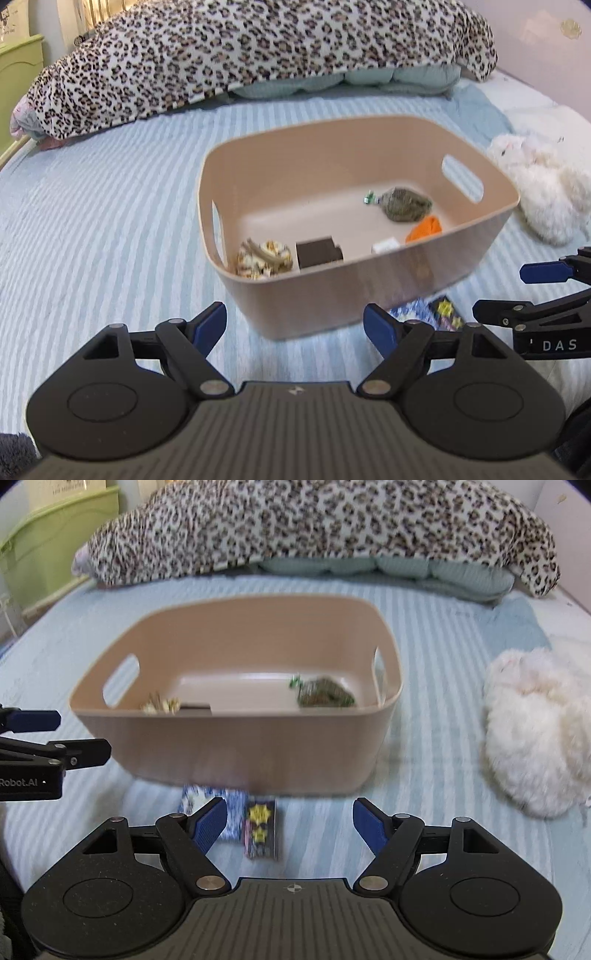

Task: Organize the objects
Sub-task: 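Grasp the blue-and-white patterned box with the left tool while the right tool grasps the black star box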

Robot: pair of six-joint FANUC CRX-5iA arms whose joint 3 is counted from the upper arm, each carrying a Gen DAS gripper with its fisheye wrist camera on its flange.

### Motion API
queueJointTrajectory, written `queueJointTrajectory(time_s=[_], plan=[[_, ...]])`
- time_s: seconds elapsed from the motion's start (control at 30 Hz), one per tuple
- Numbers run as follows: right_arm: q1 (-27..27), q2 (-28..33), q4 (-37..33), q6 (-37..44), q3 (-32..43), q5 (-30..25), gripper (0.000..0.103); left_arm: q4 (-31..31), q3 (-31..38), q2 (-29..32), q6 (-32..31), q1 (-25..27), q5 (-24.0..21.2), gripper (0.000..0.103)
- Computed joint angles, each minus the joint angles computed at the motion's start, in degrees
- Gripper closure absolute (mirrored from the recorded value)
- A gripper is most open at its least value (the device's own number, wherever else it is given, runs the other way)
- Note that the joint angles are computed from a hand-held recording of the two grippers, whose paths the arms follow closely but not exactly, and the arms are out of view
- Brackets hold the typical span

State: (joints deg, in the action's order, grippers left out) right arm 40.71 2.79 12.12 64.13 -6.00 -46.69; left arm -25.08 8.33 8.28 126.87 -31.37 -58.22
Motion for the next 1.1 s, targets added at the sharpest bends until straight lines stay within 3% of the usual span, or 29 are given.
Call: queueJointTrajectory(time_s=[0.47,1.1], plan=[[-0.3,4.6,-3.4,3.7,0.9,-1.6,0.029,3.1,0.6,4.9,-0.7,1.3,-0.3,0.021],[-1.2,5.5,-0.1,-2.4,-0.3,-1.6,0.039,9.8,2.9,9.1,0.9,1.3,3.9,0.021]])
